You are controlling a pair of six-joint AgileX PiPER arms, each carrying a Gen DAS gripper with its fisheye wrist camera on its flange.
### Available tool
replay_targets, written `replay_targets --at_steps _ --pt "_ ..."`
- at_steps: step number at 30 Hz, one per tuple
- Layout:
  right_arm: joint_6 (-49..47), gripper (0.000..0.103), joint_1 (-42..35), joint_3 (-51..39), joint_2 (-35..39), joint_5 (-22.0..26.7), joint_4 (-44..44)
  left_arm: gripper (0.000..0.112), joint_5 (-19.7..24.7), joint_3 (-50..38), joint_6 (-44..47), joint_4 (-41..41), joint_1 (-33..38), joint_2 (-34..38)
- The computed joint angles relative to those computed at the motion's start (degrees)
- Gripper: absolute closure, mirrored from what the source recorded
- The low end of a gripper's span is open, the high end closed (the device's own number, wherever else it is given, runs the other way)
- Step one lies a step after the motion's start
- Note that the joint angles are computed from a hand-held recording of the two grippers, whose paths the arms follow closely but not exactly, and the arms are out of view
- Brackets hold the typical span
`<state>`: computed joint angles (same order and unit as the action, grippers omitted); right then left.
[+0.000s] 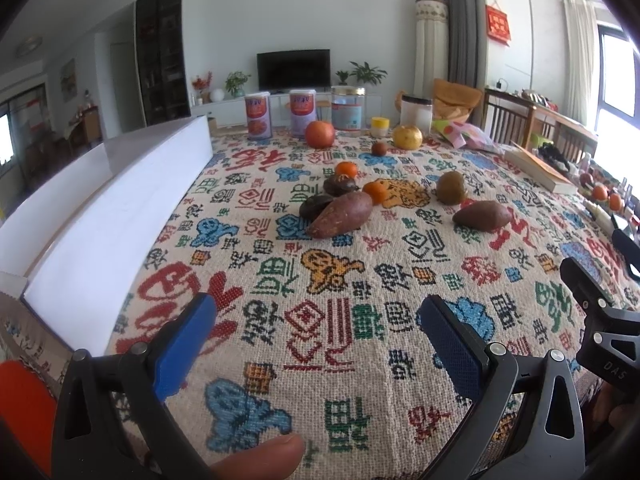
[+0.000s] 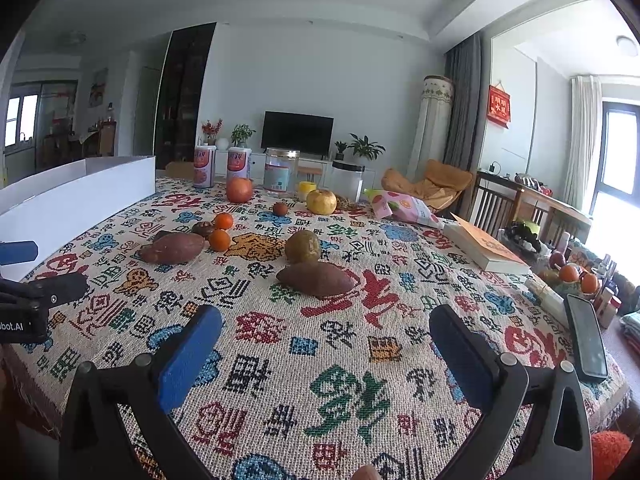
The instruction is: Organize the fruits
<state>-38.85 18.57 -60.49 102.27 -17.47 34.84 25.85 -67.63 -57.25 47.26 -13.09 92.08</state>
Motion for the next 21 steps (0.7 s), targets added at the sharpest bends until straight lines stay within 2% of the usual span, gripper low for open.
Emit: replay_targets --at_steps 21 --pt "1.4 0.000 -0.1 0.2 0.1 -0.4 -1.6 0.010 -0.1 0.2 0.0 0.1 0.0 -0.1"
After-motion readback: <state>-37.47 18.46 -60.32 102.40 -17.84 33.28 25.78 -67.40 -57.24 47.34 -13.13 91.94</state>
